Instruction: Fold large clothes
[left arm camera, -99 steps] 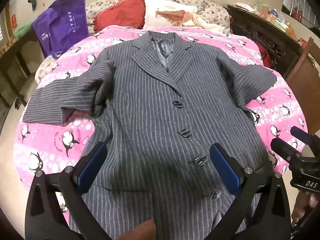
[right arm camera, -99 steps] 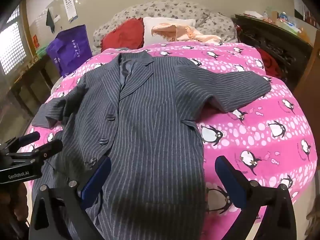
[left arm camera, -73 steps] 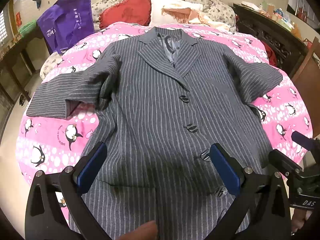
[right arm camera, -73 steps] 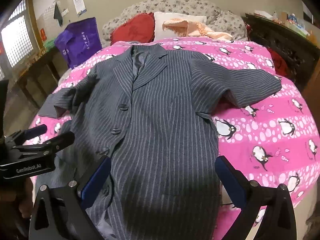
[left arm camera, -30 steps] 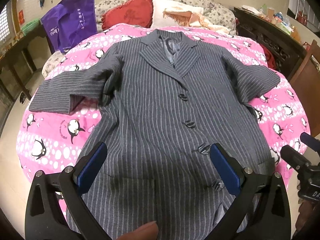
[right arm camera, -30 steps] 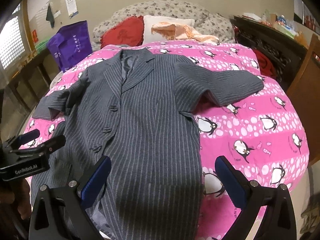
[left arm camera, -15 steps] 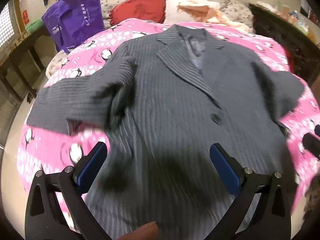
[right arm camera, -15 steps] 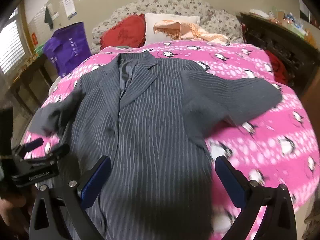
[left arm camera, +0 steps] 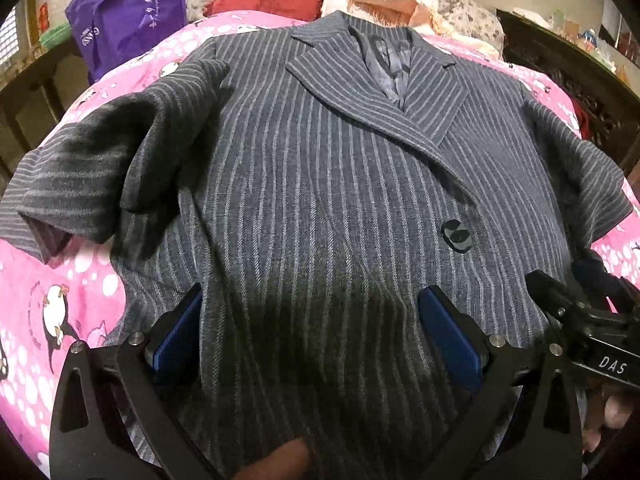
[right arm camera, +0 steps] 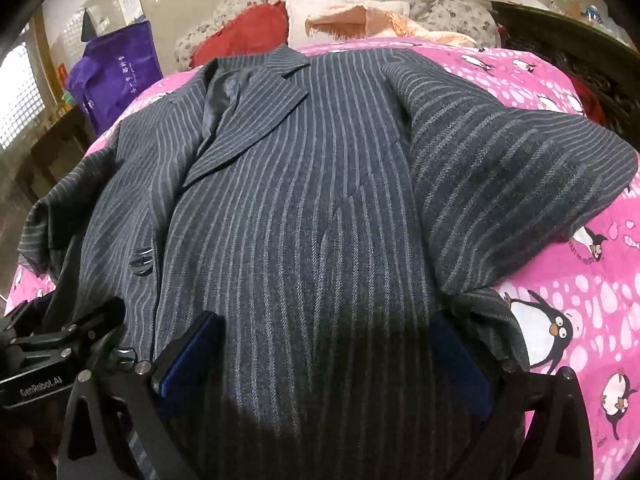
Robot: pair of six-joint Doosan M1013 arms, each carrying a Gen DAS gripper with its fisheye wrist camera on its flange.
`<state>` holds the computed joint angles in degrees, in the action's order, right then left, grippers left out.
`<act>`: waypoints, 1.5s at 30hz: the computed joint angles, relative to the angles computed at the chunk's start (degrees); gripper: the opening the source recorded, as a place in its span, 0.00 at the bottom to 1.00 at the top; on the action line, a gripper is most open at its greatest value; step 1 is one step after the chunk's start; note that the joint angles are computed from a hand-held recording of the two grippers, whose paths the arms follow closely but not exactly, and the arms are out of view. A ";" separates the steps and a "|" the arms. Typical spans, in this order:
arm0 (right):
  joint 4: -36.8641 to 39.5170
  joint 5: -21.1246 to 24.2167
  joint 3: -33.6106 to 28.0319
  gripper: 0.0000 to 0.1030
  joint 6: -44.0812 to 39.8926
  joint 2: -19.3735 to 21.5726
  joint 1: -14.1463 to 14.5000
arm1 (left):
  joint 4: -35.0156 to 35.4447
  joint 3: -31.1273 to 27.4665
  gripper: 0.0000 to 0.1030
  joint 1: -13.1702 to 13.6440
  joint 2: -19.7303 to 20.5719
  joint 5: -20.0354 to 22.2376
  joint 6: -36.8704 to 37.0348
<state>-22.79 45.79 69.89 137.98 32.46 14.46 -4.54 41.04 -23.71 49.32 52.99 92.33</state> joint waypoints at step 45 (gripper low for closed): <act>-1.45 -2.42 3.08 1.00 0.70 -1.59 0.56 | -1.64 7.42 1.00 0.91 -6.02 1.50 -0.12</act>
<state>-24.24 43.37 72.97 138.68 30.87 15.03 -6.19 48.45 -22.80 43.30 54.49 92.21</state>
